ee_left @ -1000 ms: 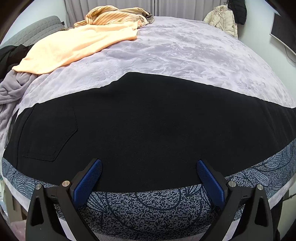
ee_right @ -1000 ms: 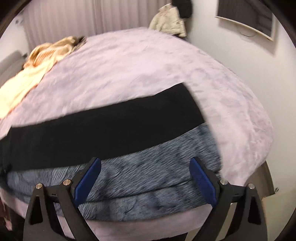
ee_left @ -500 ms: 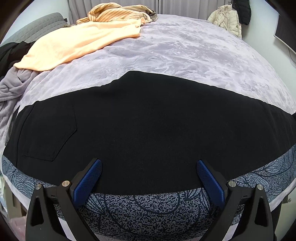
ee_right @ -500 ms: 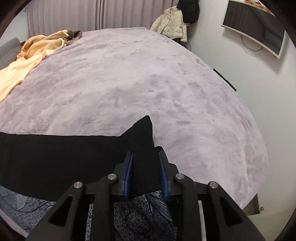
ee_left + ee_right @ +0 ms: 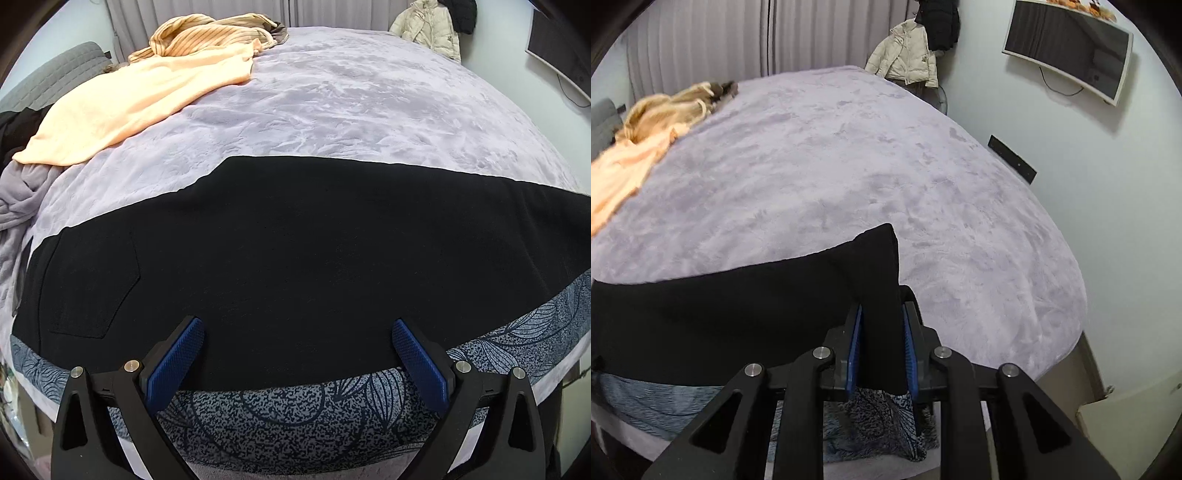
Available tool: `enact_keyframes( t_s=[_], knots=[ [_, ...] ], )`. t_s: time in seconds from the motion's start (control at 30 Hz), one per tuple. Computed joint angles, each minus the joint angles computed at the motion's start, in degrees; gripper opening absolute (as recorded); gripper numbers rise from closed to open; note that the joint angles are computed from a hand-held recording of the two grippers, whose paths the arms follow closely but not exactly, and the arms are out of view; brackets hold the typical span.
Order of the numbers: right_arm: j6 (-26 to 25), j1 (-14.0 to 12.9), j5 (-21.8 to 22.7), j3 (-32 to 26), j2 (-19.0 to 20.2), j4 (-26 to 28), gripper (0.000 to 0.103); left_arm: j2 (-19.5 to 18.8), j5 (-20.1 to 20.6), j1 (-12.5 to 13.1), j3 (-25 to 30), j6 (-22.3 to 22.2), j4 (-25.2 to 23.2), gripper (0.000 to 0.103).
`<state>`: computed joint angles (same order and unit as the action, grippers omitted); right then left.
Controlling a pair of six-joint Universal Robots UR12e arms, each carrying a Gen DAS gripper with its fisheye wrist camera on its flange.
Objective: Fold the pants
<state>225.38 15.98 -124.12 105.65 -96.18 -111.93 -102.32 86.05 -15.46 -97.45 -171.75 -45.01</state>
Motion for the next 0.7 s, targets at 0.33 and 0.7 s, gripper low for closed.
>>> enact_keyframes(
  t_s=[0.33, 0.7],
  knots=[
    [7.3, -0.2, 1.5, 5.8, -4.3, -4.8, 0.078, -0.4, -1.0, 0.3, -0.6, 0.1, 1.5, 0.102],
    [12.3, 0.6, 9.6, 8.7, -6.3, -7.5, 0.069, -0.5, -0.7, 0.1, -0.7, -1.0, 2.3, 0.102]
  ],
)
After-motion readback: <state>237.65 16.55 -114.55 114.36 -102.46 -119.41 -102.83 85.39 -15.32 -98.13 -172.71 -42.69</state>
